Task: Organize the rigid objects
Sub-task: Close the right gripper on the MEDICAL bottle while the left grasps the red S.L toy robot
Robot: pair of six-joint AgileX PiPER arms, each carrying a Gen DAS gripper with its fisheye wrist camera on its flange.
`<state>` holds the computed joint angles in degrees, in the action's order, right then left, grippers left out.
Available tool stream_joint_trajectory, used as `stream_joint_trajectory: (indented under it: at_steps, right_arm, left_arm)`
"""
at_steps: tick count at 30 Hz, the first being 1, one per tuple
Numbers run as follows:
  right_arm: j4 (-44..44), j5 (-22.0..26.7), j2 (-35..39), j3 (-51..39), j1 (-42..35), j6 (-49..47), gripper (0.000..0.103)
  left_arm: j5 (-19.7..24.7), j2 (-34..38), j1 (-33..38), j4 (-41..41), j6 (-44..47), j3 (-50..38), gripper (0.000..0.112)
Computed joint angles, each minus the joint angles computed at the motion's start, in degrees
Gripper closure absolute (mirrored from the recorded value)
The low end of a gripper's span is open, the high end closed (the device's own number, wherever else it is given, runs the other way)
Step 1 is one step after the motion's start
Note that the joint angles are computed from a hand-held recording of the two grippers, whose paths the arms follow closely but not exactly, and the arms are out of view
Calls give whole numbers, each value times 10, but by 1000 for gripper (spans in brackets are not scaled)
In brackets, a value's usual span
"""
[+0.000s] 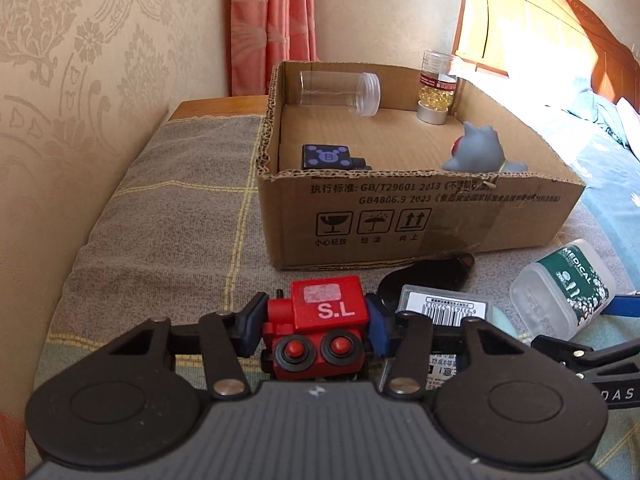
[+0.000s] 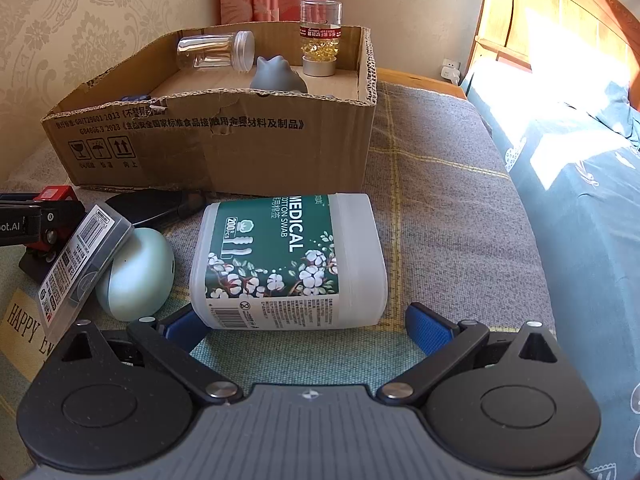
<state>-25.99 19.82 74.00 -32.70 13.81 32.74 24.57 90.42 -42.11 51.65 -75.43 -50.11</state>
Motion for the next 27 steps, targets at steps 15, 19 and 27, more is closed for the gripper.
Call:
stream_joint_trajectory:
  at_steps: [15,19,27]
  right_arm:
    - [-20,12,6,-8,9,33,0]
    - [-29,16,7,-10,13,48,0]
    - [-34,17,9,-11,15,56,0]
  left_arm:
    - [24,-53,48,20,-18,74,62]
    - [5,-59,53,54,-66,98,55]
    - [17,-47,12,125,-152,109,24]
